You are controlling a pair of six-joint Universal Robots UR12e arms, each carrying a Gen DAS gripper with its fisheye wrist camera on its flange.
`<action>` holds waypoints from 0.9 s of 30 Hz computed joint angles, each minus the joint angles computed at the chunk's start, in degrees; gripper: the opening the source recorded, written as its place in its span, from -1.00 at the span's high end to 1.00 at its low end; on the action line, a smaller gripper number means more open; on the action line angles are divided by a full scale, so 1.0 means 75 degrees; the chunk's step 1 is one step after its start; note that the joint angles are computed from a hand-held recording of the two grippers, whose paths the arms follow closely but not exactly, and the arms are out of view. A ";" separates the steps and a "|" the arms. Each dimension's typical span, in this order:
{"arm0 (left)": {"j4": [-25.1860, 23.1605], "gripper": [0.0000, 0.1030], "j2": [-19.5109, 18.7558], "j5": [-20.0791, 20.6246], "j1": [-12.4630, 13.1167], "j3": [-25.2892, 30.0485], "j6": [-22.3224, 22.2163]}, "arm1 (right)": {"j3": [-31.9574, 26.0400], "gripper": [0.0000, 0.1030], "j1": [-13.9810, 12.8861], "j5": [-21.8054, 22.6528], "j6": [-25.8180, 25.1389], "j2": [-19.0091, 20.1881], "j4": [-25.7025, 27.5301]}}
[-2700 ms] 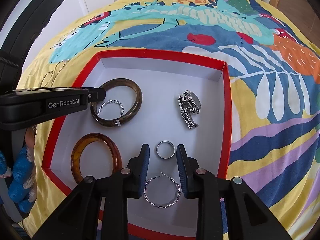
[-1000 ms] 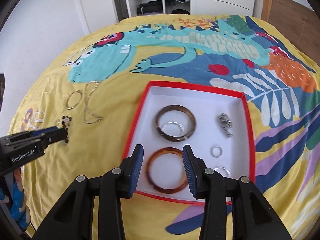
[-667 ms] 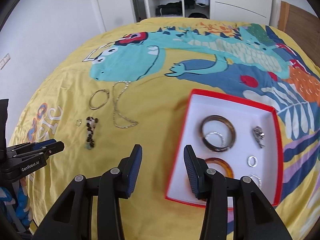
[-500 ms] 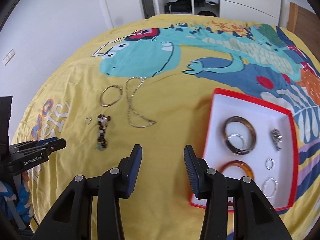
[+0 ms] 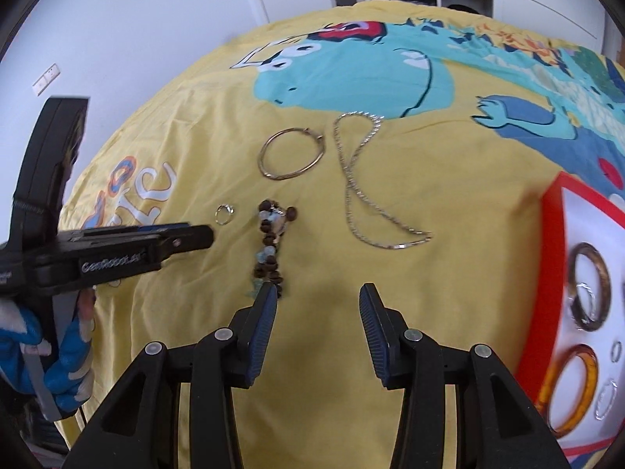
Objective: Organize jewelry
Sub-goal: 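Grasp the small silver ring with the left tool while the right tool grasps the beaded bracelet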
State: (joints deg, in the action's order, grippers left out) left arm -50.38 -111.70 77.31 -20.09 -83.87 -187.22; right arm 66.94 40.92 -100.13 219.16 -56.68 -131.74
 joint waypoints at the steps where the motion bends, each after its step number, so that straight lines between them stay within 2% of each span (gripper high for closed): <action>1: -0.0028 0.46 -0.0071 0.0036 -0.0004 0.0067 0.0053 | -0.0037 0.15 -0.0006 0.0065 -0.0043 0.0045 -0.0018; 5: -0.0182 0.48 -0.0268 0.0042 0.0016 0.0218 0.0185 | -0.0107 0.15 -0.0030 0.0252 -0.0095 0.0146 -0.0096; 9: -0.0015 0.67 -0.0302 0.0072 0.0042 0.0179 0.0282 | -0.0134 0.15 -0.0071 0.0446 -0.0102 0.0216 -0.0236; 18: 0.0227 0.68 -0.0222 -0.0015 0.0102 0.0046 0.0333 | -0.0638 0.16 -0.0123 0.0833 -0.0132 0.0672 -0.0243; 20: 0.0275 0.68 -0.0170 0.0019 0.0128 0.0004 0.0286 | -0.0753 0.25 -0.0133 0.0871 -0.0159 0.0765 -0.0144; 24: 0.0317 0.68 -0.0077 0.0046 0.0166 -0.0048 0.0226 | -0.0793 0.77 -0.0165 0.0985 -0.0125 0.0797 -0.0052; 27: 0.0336 0.68 -0.0022 0.0107 0.0140 -0.0055 0.0215 | -0.0678 0.77 -0.0162 0.1026 -0.0145 0.0699 -0.0104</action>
State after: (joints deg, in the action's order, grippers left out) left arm -47.87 -111.87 78.10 -19.04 -84.28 -185.61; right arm 61.85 39.71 -92.44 218.07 -51.44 -132.51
